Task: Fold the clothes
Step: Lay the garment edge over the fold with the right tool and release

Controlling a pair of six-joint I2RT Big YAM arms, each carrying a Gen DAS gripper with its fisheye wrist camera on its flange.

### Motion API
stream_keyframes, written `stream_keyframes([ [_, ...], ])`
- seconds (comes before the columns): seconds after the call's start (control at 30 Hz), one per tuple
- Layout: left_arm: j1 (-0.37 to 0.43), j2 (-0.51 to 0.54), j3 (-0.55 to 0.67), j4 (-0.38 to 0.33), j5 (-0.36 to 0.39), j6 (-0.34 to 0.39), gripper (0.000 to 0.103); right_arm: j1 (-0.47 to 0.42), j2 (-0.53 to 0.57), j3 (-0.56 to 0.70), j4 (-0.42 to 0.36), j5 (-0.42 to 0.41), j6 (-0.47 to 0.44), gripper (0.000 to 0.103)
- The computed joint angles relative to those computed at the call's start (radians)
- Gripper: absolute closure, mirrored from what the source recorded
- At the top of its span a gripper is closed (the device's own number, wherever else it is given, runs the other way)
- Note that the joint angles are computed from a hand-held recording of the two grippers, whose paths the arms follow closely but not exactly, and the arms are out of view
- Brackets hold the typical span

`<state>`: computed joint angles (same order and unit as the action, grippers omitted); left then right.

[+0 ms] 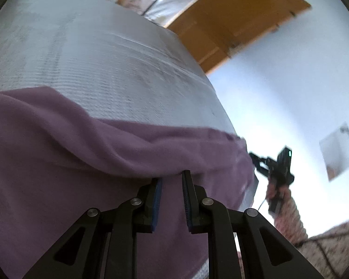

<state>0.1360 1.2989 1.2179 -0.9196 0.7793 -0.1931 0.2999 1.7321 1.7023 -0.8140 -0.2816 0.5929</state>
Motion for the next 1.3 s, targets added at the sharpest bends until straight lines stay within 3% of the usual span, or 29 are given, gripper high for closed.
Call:
stream_keyframes([
  [0.07, -0.002, 0.010, 0.013, -0.019, -0.025, 0.012, 0.085, 0.006, -0.005, -0.006, -0.003, 0.031, -0.007, 0.091],
  [0.27, -0.007, 0.013, 0.009, -0.013, -0.036, -0.016, 0.085, 0.048, -0.021, 0.018, 0.001, 0.191, -0.082, 0.099],
  [0.53, -0.020, 0.028, 0.019, -0.011, -0.052, -0.038, 0.085, 0.105, -0.039, 0.078, -0.015, 0.404, -0.177, 0.099],
  [0.63, -0.019, 0.035, 0.032, -0.026, -0.058, -0.030, 0.085, 0.112, -0.024, 0.099, -0.052, 0.434, -0.185, 0.099],
  [0.77, -0.017, 0.036, 0.039, -0.043, -0.057, -0.015, 0.085, 0.123, -0.043, 0.067, -0.009, 0.470, -0.171, 0.099],
  [0.87, -0.011, 0.035, 0.036, -0.049, -0.046, -0.018, 0.085, 0.115, 0.026, 0.153, -0.156, 0.471, -0.150, 0.103],
  [0.97, -0.014, 0.046, 0.042, -0.043, -0.044, -0.028, 0.085, 0.100, 0.061, 0.181, -0.248, 0.486, -0.086, 0.103],
  [1.03, -0.016, 0.052, 0.049, -0.044, -0.048, -0.029, 0.085, 0.095, 0.041, 0.149, -0.200, 0.461, -0.075, 0.101],
  [1.13, -0.025, 0.052, 0.059, -0.057, -0.072, -0.022, 0.085, 0.117, 0.028, 0.147, -0.128, 0.453, -0.135, 0.100],
  [1.3, -0.039, 0.038, 0.052, -0.055, -0.088, -0.032, 0.085, 0.208, 0.128, 0.323, -0.149, 0.268, -0.398, 0.094],
])
